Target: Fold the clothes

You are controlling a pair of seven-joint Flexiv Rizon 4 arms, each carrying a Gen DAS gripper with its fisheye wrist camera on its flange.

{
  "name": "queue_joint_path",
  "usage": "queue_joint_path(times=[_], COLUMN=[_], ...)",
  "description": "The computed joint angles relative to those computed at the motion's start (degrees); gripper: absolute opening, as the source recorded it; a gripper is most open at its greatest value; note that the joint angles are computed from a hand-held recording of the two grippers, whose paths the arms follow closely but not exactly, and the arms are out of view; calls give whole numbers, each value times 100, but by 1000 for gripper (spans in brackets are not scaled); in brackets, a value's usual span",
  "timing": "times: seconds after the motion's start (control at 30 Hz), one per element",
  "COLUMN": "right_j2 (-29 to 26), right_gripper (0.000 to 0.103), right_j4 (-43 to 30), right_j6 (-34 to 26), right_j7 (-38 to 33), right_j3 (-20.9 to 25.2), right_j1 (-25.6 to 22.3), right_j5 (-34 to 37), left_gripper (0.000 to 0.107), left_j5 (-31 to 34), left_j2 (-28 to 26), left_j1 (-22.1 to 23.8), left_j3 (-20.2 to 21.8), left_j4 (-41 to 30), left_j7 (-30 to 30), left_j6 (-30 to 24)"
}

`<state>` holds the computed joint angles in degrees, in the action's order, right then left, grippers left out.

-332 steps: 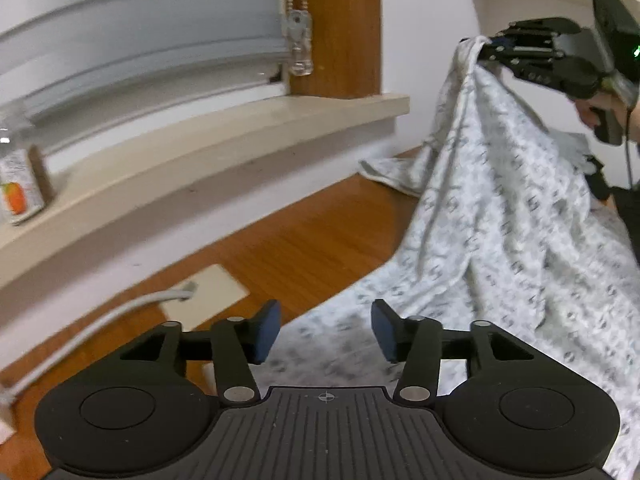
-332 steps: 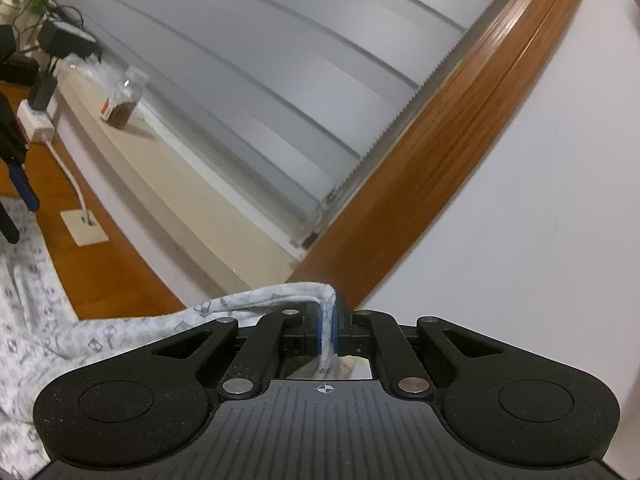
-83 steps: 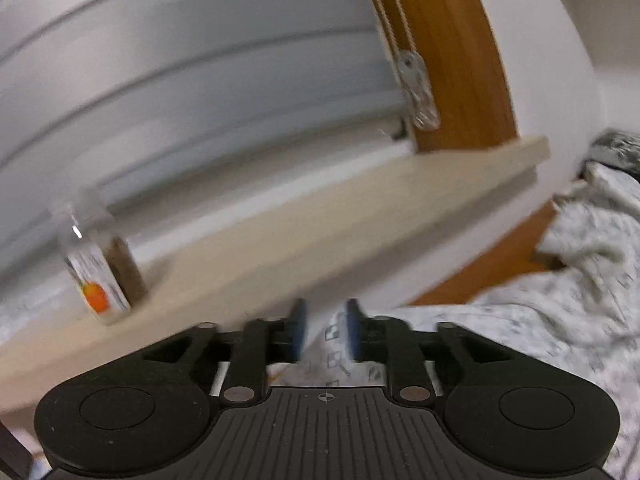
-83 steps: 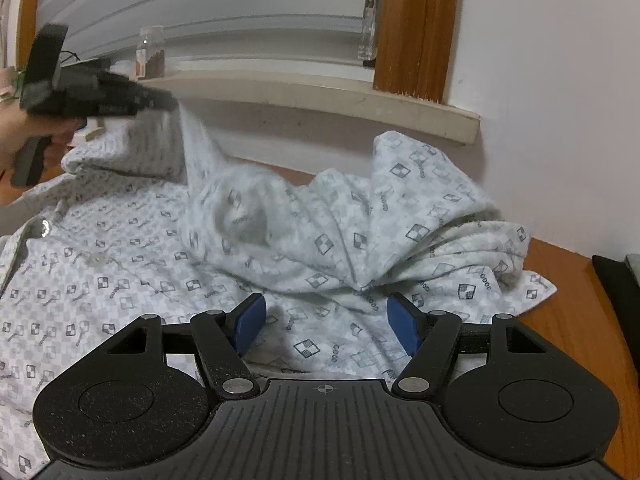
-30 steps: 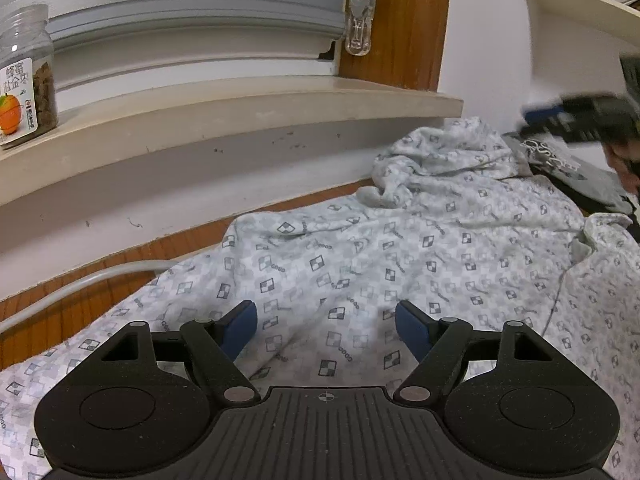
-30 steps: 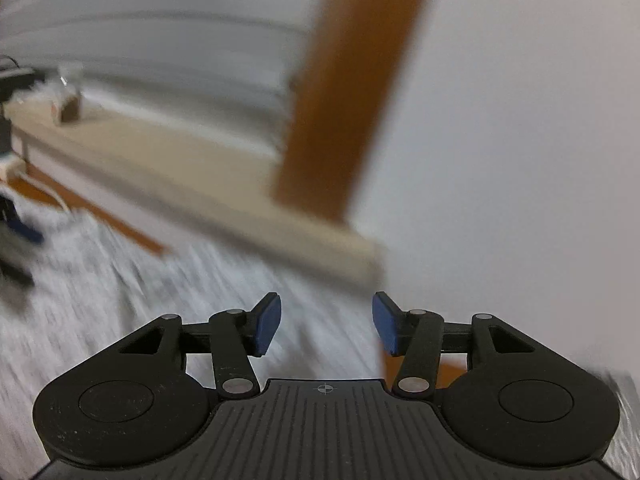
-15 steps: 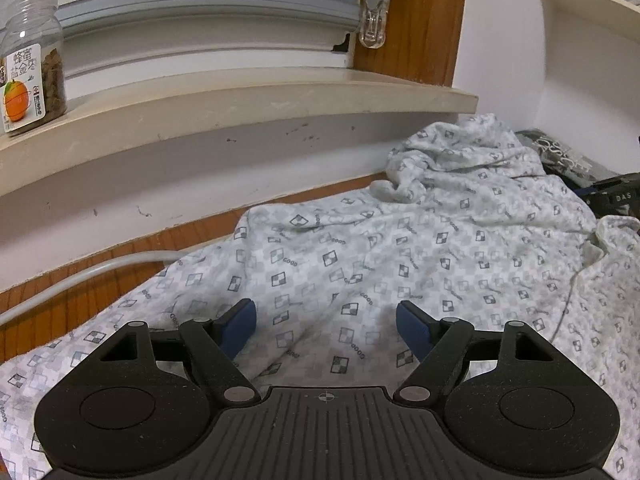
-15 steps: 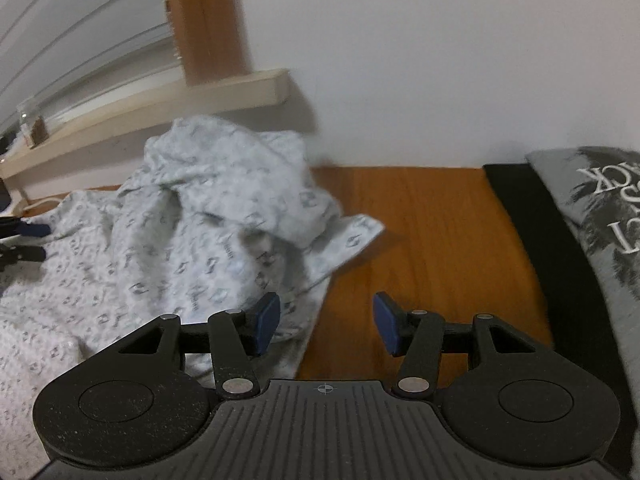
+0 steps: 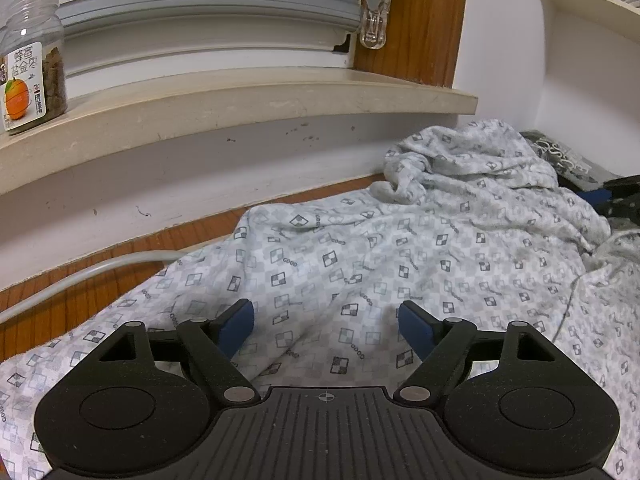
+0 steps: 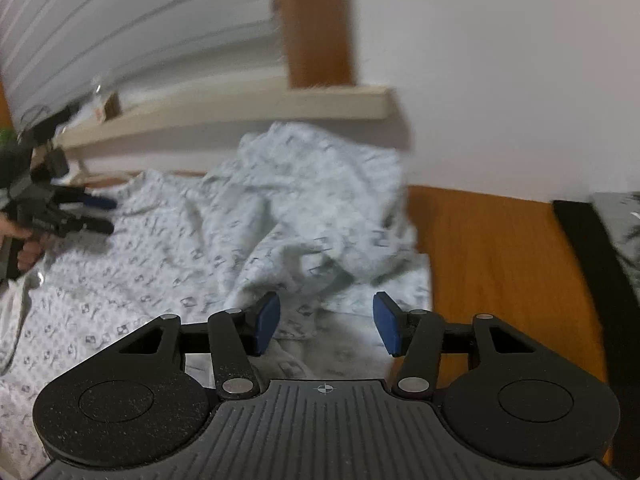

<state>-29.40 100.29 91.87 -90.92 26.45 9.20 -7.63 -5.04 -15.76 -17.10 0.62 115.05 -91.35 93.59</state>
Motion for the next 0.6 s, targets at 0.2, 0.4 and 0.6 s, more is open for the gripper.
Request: queue_joint_path(times=[0.2, 0.4, 0.6], right_j2=[130, -466, -273], right_gripper=[52, 52, 23], right_j4=[220, -254, -207], right_j6=[164, -352, -407], right_j7=[393, -363, -437], right_j3=[-617, 583, -205], right_j1=[100, -643, 175], right_j5=[-61, -50, -158], left_gripper=[84, 84, 84], left_j5=[-39, -151, -299], left_j2=[8, 43, 53], left_j1=[63, 225, 311], left_j3=[-80, -292, -430], left_j4=[23, 118, 176], left_j7=[46, 146, 277], left_j6=[18, 133, 216])
